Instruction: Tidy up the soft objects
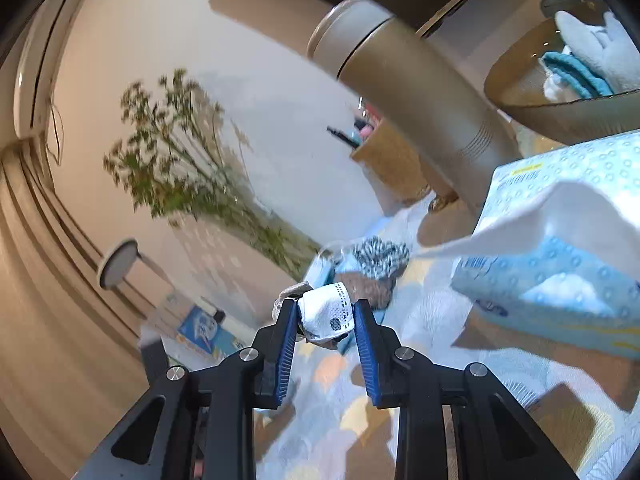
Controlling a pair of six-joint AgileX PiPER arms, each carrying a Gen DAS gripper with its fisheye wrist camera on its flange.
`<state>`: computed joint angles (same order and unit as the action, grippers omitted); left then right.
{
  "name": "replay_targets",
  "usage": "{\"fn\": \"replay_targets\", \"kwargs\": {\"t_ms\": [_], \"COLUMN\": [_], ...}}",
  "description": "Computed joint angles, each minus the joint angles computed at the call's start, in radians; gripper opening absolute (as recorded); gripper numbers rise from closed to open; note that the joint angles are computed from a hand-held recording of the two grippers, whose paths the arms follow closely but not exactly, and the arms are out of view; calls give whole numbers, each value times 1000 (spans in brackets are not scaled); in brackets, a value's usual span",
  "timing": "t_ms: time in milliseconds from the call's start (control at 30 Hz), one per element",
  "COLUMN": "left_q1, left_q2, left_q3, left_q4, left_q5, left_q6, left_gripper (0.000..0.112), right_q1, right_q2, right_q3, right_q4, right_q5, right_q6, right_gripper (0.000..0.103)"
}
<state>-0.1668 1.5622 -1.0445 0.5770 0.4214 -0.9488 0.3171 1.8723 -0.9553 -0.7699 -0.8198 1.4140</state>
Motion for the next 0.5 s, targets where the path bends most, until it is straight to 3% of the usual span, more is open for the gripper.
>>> {"fn": "replay_targets", "kwargs": {"t_ms": [233, 333, 500], "left_q1": [106, 139, 176], "left_q2": [-54, -54, 2], "left_q3": [103, 110, 48], "left_q4": [-42, -95, -370], "left_q5": [-50, -72, -69], "left_q6": [93, 196, 507], "left_gripper": [86, 86, 86], "right_q1": [-43, -42, -18], "right_q2": [48, 55, 39], "right_q3": [-9, -16, -36], "right_q4": [-46, -55, -87], "right_q5": [-95, -96, -37], "right_q6": [63, 72, 62], "right_gripper": [28, 28, 28]}}
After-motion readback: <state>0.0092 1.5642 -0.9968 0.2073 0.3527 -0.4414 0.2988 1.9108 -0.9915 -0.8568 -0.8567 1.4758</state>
